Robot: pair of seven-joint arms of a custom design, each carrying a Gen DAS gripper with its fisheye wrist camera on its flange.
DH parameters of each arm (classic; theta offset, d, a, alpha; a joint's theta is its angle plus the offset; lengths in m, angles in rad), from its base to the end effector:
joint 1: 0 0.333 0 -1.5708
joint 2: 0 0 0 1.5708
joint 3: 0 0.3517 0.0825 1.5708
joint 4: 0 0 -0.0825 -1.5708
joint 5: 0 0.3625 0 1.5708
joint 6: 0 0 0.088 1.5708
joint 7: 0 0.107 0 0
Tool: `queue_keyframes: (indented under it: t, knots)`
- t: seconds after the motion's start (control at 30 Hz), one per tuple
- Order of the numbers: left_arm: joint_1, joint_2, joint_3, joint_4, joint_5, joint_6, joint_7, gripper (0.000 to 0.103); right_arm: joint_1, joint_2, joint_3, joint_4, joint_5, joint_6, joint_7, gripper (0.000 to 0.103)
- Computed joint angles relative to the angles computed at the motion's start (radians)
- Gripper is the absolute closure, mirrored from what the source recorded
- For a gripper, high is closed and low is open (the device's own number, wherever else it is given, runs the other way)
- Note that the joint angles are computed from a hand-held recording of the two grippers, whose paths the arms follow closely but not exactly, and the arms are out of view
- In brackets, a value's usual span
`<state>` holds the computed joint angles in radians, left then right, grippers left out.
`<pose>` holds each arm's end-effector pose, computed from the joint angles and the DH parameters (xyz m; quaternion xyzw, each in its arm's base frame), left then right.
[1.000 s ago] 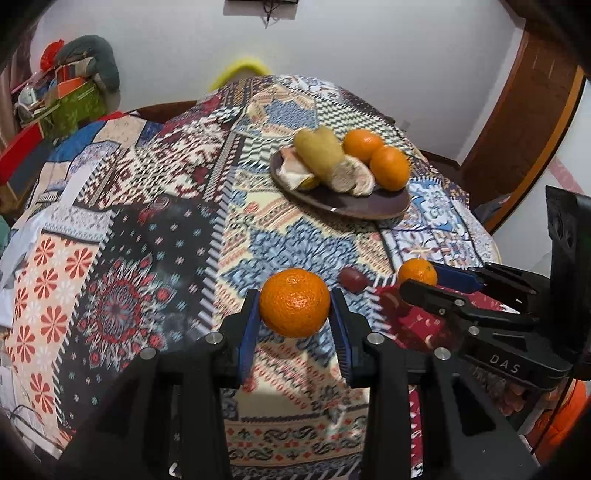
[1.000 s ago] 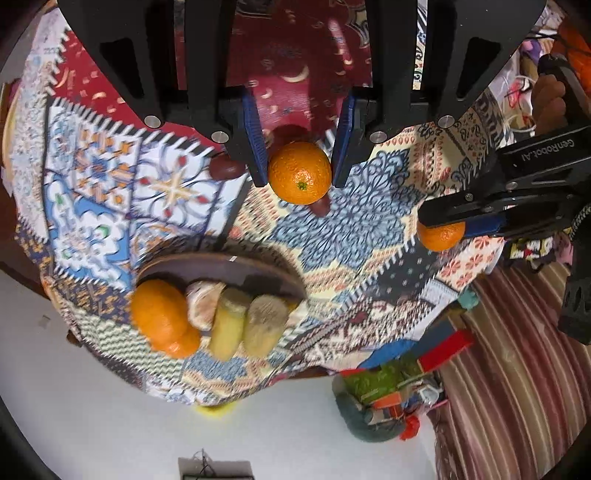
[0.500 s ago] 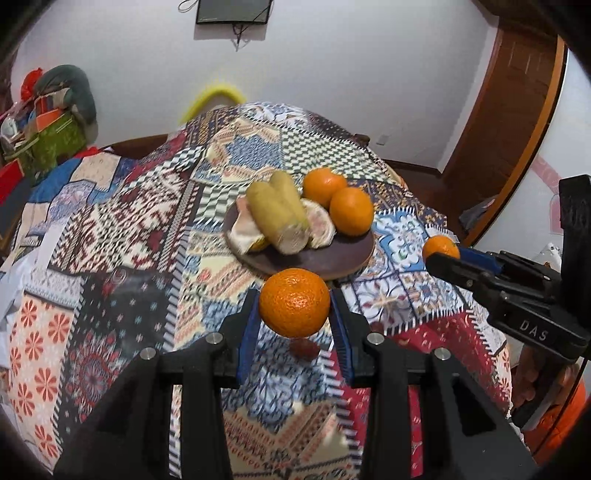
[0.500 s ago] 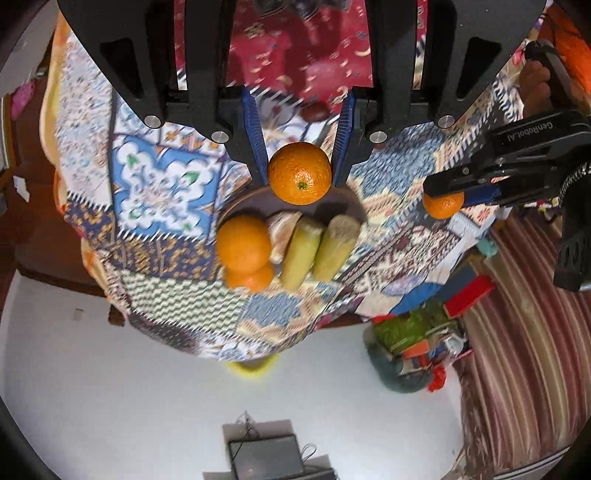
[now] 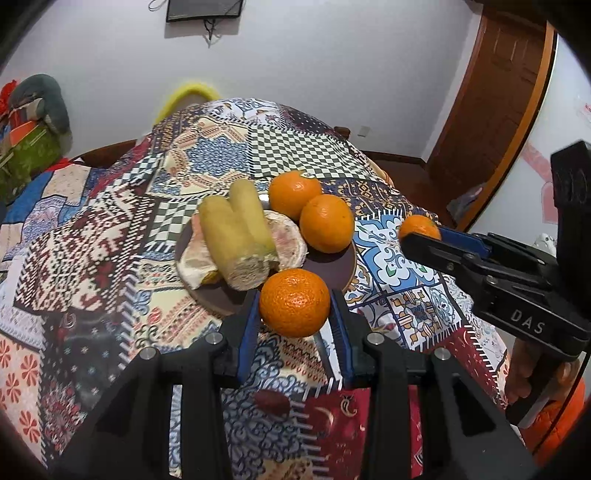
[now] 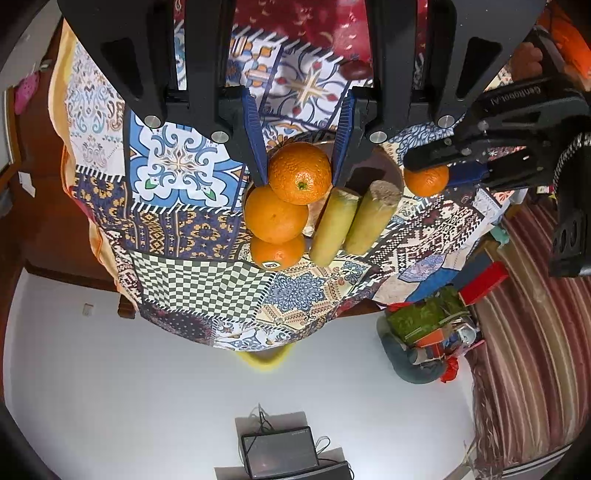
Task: Organize fruits
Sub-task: 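Lift both mandarins and carry them over the dark plate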
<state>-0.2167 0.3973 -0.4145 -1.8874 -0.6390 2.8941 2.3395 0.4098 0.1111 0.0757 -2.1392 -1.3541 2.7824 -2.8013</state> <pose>0.5746 -0.3353 0.4179 -0.3743 0.8521 -0.3612 0.0573 0.4779 0.3003 0.4354 -0.5602 0.7149 -0.2500 0.3356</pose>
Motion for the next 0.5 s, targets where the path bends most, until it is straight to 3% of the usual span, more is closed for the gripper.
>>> queue_keyframes:
  t: [0.4,0.5]
  knots:
    - [-0.05,0.074,0.043,0.066,0.112,-0.006,-0.066,0.066,-0.003,0.092,-0.042,0.062,0.017,0.089,-0.054,0.071]
    - [-0.034,0.08,0.025,0.068,0.116,-0.004,-0.063,0.066,-0.005,0.107,-0.055,0.073,0.025,0.124,-0.06,0.071]
